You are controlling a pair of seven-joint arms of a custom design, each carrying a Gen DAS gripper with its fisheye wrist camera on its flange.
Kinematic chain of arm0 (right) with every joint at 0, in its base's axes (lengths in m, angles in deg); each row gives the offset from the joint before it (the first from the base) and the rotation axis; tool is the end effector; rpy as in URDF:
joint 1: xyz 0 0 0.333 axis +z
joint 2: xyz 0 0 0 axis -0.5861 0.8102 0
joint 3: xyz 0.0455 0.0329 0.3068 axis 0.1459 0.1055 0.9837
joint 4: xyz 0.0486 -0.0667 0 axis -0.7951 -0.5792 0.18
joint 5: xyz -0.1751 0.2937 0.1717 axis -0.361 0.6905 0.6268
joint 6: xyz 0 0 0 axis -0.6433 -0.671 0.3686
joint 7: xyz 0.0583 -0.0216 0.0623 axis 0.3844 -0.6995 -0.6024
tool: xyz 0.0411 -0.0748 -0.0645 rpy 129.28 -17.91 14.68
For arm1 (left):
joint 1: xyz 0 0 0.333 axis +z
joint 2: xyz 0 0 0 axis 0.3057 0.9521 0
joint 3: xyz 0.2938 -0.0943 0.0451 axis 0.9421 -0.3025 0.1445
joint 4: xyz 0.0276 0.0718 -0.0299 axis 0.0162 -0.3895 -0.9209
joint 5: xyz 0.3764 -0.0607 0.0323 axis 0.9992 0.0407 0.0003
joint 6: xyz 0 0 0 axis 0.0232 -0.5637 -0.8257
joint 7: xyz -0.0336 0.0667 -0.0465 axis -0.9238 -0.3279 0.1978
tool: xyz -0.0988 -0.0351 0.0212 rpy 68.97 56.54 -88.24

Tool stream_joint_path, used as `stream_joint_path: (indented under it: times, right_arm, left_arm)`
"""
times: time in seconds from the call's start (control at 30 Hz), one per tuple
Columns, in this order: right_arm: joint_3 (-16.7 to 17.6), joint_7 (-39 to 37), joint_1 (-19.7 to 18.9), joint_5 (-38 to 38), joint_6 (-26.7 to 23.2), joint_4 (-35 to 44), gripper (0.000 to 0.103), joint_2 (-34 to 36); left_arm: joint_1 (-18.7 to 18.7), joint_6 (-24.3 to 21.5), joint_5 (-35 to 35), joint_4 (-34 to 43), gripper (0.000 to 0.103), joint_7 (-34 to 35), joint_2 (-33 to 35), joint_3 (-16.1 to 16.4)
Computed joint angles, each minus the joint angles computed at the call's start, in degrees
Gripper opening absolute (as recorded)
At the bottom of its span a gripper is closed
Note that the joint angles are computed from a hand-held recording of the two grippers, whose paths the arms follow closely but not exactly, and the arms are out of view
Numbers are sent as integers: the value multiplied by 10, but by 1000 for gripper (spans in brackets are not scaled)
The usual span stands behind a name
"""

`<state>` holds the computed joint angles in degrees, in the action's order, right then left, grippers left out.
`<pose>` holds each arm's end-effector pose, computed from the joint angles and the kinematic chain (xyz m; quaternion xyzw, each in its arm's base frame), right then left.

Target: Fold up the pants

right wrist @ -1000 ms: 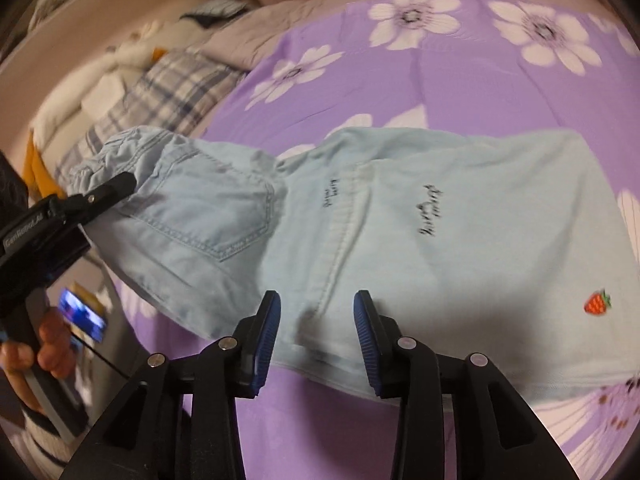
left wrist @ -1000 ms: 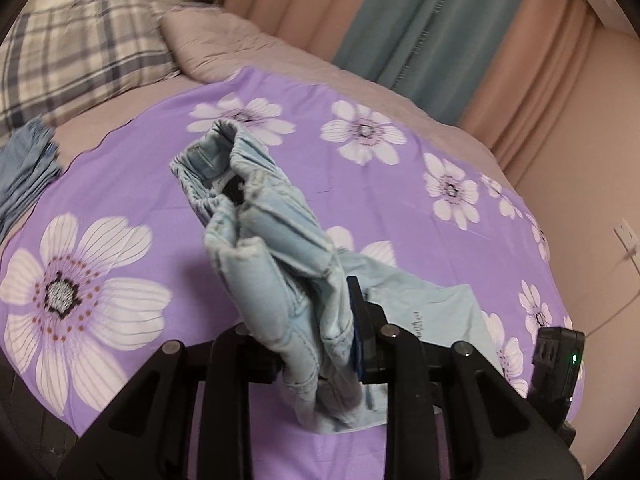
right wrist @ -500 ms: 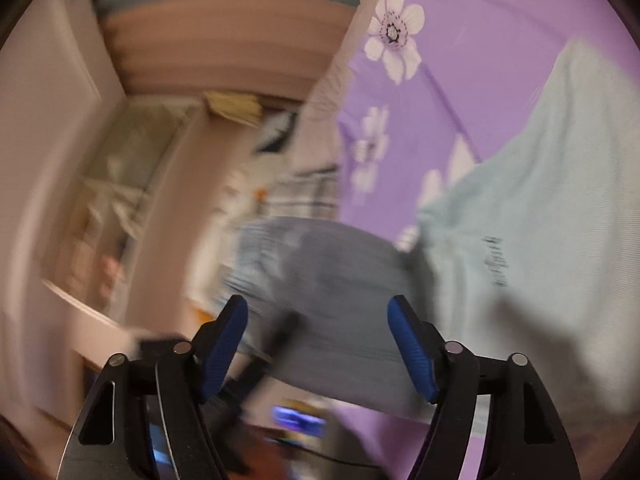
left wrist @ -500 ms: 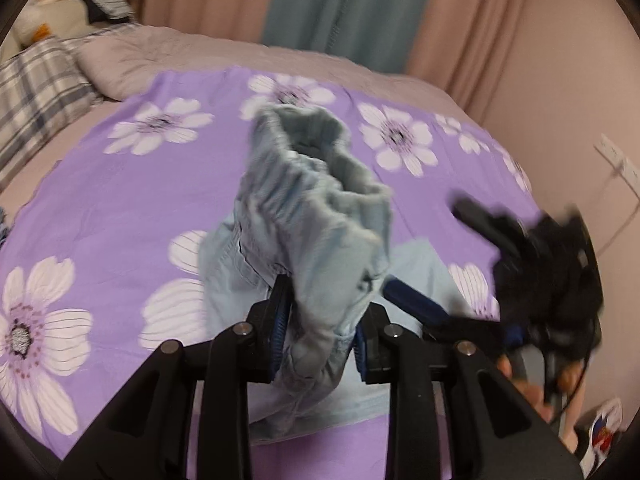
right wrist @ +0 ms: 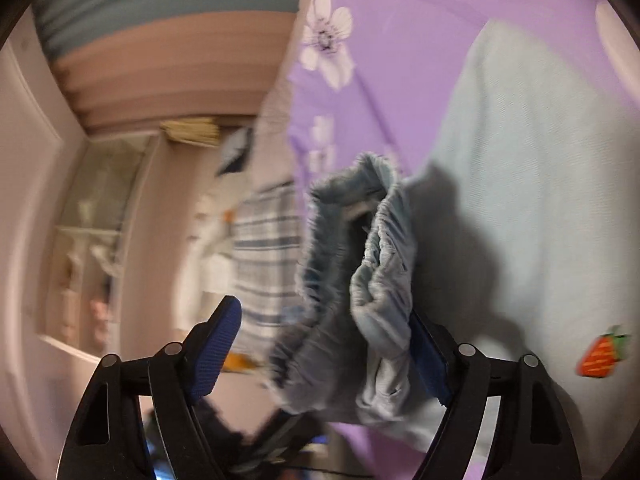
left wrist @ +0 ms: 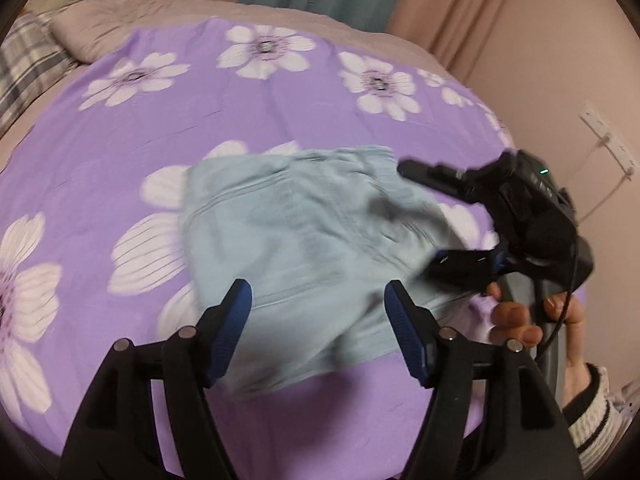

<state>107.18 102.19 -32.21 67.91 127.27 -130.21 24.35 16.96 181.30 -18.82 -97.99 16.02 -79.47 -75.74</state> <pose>0.7001 0.2410 0.4227 -0.5088 0.5856 0.3473 0.5268 0.5850 -0.0576 0.4802 -0.6720 0.6469 -0.3360 0.1307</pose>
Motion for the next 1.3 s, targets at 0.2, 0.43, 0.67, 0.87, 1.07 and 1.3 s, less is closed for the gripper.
stream_joint_path:
  times: [0.2,0.43,0.67,0.87,1.07,1.3]
  right_arm:
    - [-50,64,75,-221,90,15,34,-15]
    - [-10,-4,45,-234,197,-75,28,-88]
    - [-30,39,23,-234,183,-82,28,-83]
    - [-25,103,10,-259,169,-71,33,-53]
    - [-35,90,16,-284,227,-129,59,-106]
    - [-40,93,52,-431,417,-249,61,-194]
  left_arm:
    - [15,-11,2,-30,69,-60,-15,15]
    - [24,-5,6,-47,69,-85,-24,20]
    - [21,-12,9,-45,69,-87,-20,17]
    - [22,-22,35,-44,69,-97,-19,18]
    - [27,-30,15,-31,69,-88,-6,19]
    - [28,-8,-24,12,62,-58,27,9]
